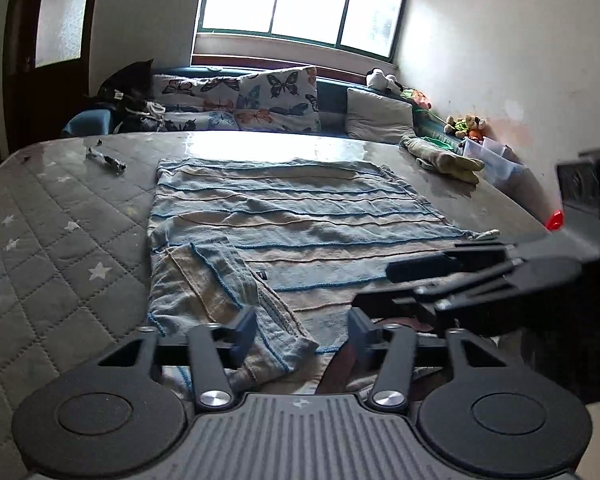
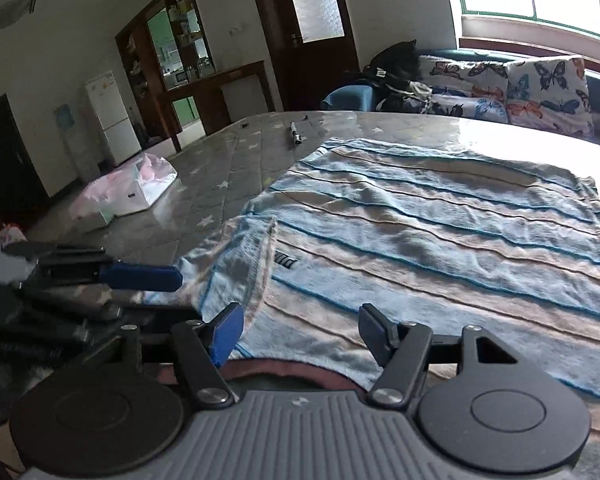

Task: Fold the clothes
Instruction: 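Grasp the sleeve with the left gripper and fold it across the shirt body, then grasp the shirt side edge with the right gripper and lift it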

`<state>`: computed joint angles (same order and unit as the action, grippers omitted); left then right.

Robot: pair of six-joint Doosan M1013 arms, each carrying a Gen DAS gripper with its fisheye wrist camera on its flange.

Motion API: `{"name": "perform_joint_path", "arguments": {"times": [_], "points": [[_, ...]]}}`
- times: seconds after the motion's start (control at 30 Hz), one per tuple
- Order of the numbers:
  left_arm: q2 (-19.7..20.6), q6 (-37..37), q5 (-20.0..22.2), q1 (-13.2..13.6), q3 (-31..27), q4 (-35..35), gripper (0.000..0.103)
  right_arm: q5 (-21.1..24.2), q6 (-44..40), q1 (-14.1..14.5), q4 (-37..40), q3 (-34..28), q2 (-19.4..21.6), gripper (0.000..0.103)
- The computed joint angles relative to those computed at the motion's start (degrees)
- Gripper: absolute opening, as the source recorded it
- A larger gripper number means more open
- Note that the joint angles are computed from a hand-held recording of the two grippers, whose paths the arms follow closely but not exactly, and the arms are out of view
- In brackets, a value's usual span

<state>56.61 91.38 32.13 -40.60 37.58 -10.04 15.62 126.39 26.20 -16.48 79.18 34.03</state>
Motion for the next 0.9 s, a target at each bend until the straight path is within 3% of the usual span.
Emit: {"name": "perform_joint_path", "arguments": {"times": [0.1, 0.23, 0.53, 0.67, 0.9], "points": [[-1.07, -2.03, -2.05, 0.11, 2.25, 2.53, 0.085, 1.37, -7.59, -0.12, 7.28, -2.04, 1.12, 0.064], [-2.45, -7.54, -5.16, 0.38, 5.29, 8.17, 0.103, 4.05, -16.63, -0.18, 15.22, -5.55, 3.16, 0.059], [-3.55, -15.81, -6.09, 1.58, 8.0, 14.88, 0.103, 9.34, -22.28, -0.35, 21.14, -13.57, 7.88, 0.056], [-3.64, -17.04, -5.87, 1.85, 8.3, 15.78, 0.103, 11.35, -22.25, -0.38, 21.97, -15.9, 9.4, 0.048], [-3.0, -16.42, -5.09, 1.89, 7.43, 15.48, 0.103, 10.41, -20.84, -0.33, 22.26, -15.07, 8.69, 0.007]]}}
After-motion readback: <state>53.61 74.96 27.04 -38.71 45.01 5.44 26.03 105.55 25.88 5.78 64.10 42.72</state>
